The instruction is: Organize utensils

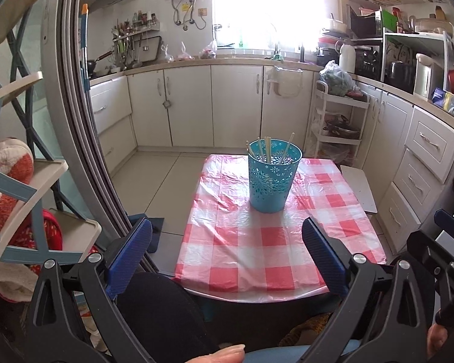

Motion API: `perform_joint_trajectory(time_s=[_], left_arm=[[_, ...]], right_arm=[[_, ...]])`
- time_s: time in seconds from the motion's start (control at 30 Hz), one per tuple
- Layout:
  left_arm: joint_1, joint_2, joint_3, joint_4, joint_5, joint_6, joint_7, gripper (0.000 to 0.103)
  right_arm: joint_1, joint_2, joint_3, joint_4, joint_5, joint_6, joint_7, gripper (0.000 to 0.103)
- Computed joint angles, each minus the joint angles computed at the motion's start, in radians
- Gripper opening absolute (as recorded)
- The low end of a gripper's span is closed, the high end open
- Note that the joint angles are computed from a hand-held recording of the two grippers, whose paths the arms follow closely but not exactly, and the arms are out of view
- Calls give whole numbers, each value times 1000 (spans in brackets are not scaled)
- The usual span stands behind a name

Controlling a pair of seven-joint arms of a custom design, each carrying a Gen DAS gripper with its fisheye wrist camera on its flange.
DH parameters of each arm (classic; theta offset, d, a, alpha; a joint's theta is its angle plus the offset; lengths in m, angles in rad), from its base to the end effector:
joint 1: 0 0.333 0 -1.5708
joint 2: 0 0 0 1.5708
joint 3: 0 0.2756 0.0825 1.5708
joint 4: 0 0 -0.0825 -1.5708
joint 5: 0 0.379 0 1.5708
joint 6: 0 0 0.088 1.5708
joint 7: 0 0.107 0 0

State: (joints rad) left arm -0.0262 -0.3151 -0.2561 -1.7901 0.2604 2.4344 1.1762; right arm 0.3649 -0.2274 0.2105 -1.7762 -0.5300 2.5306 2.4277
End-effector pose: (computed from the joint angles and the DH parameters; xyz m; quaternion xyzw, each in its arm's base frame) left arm 0.4778 -0.1652 0.7436 -0.6127 0.6302 -0.3379 0.3365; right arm 0.4377 0.3087 0.7199 -0.6107 0.6004 -0.2850 0.4306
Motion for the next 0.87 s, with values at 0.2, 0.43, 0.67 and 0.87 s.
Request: perform_joint_trajectory(time_s=[0.2, 0.43, 0.67, 0.87], left_arm=[[8, -35, 0, -27, -5, 1, -30, 95], [28, -76, -16, -76, 12, 51, -37, 95], [25, -66, -36, -55, 35, 35, -10, 95], [27, -71, -46, -65, 60, 31, -27, 95]], right_arm=[[2, -43, 7, -60, 15, 14, 26, 96], [14, -62, 23, -95, 23, 35, 7, 96], [-20, -85, 57, -111, -86, 71, 73, 96], [-25, -85, 63, -112, -115, 65, 94, 96]])
